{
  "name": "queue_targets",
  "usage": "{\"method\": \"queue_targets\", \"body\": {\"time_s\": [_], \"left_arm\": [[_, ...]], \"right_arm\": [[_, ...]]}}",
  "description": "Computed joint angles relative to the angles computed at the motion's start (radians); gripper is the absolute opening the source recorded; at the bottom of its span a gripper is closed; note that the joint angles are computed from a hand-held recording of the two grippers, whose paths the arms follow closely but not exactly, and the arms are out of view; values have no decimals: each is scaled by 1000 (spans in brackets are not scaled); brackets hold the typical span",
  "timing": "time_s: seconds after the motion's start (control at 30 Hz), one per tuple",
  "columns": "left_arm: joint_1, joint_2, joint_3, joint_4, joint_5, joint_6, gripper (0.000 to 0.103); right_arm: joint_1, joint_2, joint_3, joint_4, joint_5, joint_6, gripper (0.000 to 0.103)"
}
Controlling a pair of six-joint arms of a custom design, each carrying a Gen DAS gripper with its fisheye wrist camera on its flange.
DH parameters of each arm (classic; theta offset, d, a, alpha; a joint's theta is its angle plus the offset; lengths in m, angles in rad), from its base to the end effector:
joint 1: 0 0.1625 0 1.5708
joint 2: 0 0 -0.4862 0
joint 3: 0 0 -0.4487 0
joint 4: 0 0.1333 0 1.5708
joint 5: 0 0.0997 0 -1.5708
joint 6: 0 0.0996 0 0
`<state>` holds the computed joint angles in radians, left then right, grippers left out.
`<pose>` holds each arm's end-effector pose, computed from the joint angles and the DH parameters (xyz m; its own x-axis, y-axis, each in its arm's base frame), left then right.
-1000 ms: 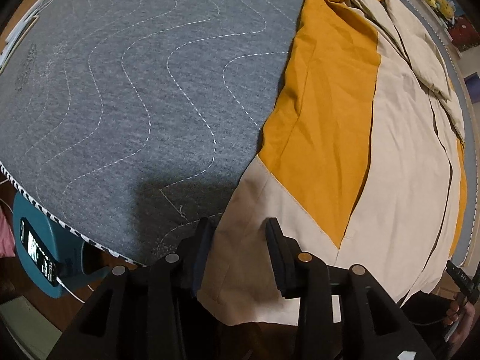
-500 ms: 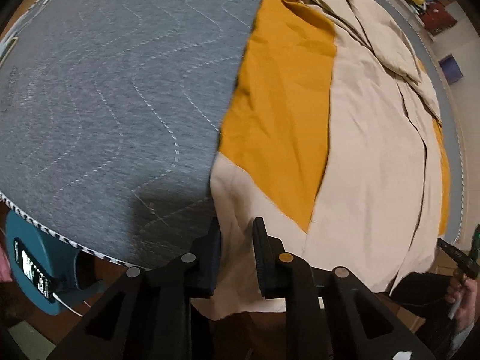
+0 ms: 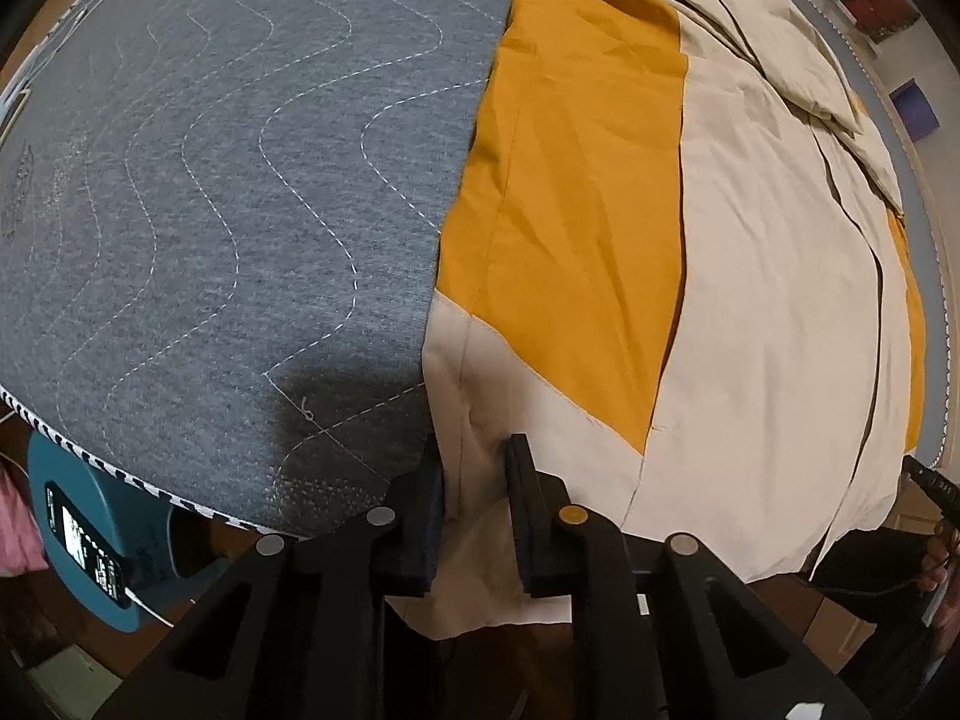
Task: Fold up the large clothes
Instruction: 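Grasp the orange-and-beige jacket hem with both tools, then lift the hem with both tools and fold it toward the hood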
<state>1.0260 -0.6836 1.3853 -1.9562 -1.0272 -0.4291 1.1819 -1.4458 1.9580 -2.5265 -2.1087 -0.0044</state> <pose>-0.2503 -0.7696 0.0679 -0.7947 0.1903 -0.5764 0.1780 0.9809 0.0783 -0.1432 -0.5665 0.3905 -0.7128 0.5254 0.4647 0.3394 0.8381 -0.4271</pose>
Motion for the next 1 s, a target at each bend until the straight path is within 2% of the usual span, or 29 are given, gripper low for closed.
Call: {"method": "queue_targets", "body": {"time_s": [0.1, 0.13, 0.17, 0.23, 0.37, 0.43, 0.5, 0.63, 0.7, 0.73, 0.77, 0.9, 1.0], "left_arm": [[0, 2, -8, 7, -4, -4, 17], [0, 4, -11, 9, -5, -7, 17], [4, 5, -13, 9, -4, -5, 17], [5, 8, -20, 16, -3, -3, 17], [14, 8, -24, 18, -4, 6, 17], [16, 4, -25, 20, -7, 9, 17], [21, 0, -23, 17, -8, 16, 17], [30, -5, -22, 14, -6, 16, 19], [36, -7, -23, 15, -4, 23, 19], [38, -7, -23, 16, -2, 26, 19], [38, -7, -23, 17, 0, 30, 18], [29, -14, -8, -14, -9, 62, 6], [20, -33, 17, -73, -28, 103, 6]], "right_arm": [[-8, -11, 13, -56, -4, 29, 26], [-13, -17, 16, -69, 2, 45, 34], [-16, -19, 16, -74, 5, 56, 47], [-22, -17, 16, -70, -1, 86, 56], [-28, 1, 6, -18, 49, 78, 56], [-11, 16, 5, -24, 15, 52, 55], [0, 27, -1, -15, 19, 36, 55], [17, 39, -2, -11, 6, 17, 42], [13, 35, 2, -17, 7, 28, 28], [9, 27, 9, -20, 19, 35, 15], [2, 21, 11, -18, 44, 43, 10], [6, 11, 21, -41, 75, 23, 3], [3, -29, 40, -89, 144, 19, 3]]}}
